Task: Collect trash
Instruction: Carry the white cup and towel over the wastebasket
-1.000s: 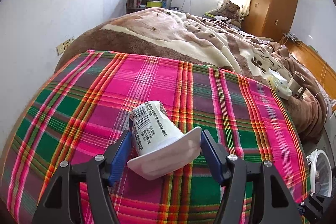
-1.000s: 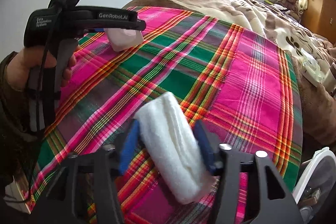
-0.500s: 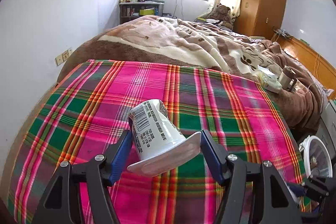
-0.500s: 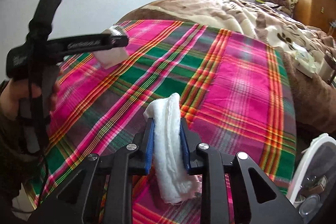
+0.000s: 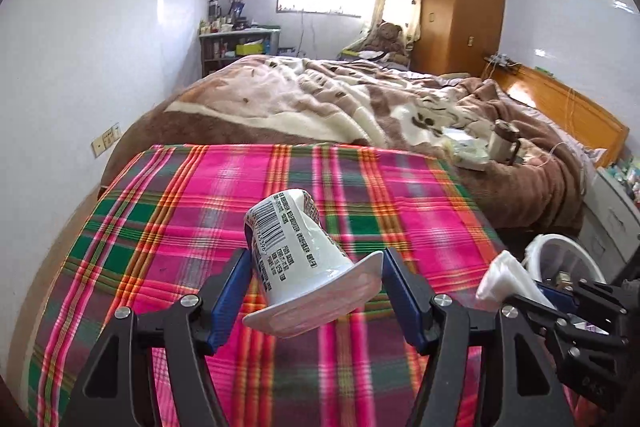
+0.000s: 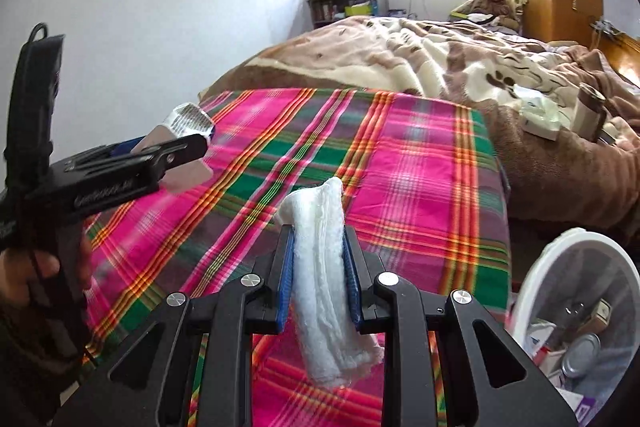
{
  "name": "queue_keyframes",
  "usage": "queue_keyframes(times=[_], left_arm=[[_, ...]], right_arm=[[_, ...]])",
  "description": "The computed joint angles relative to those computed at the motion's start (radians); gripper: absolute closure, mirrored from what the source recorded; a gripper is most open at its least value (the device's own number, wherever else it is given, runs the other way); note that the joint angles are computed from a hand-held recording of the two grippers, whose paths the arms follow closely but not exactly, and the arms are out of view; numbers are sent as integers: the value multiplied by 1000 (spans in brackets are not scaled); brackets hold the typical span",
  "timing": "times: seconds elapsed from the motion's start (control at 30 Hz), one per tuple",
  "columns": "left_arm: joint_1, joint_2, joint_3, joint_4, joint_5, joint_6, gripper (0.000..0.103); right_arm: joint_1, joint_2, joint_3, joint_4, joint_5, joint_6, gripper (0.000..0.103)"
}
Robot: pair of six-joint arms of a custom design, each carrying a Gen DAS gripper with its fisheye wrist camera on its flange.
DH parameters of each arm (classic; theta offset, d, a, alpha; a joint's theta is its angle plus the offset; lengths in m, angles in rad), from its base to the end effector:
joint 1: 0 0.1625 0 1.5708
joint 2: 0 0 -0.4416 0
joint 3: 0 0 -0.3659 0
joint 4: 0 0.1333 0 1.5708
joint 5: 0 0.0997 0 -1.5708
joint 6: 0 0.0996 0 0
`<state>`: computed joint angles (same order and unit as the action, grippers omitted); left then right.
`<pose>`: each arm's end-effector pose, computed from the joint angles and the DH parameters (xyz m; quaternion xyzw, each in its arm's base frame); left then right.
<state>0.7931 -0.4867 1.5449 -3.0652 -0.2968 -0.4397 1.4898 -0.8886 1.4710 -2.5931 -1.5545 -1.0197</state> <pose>-0.3090 -0.6395 0.0659 0.0051 0.7953 -0.4747 0.3769 0.0765 -0.7252 0.2564 0.4430 -0.8695 0.1901 0.1073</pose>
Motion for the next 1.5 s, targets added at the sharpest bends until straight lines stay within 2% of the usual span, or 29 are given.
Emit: queue_keyframes(times=[0.3,0.7,1.0,1.2,1.5], left_arm=[[-67,37,-25,25,-3,1,37],[-119,134,-141,-6,-55,97,37],[-146,232,-285,-11,-104,200,37],[-152,299,-395,24,-165,234,37],[-152,398,-565,113,-248,257,37]], right_arm=[[-30,-62,33,-38,53,28,80],[-80,-124,41,-85,94,73,80],[-113,-151,27,-116,104,103,79],[-137,-154,-10,-132,106,133,79],[-163,-140,-69,-149,60,158,79]])
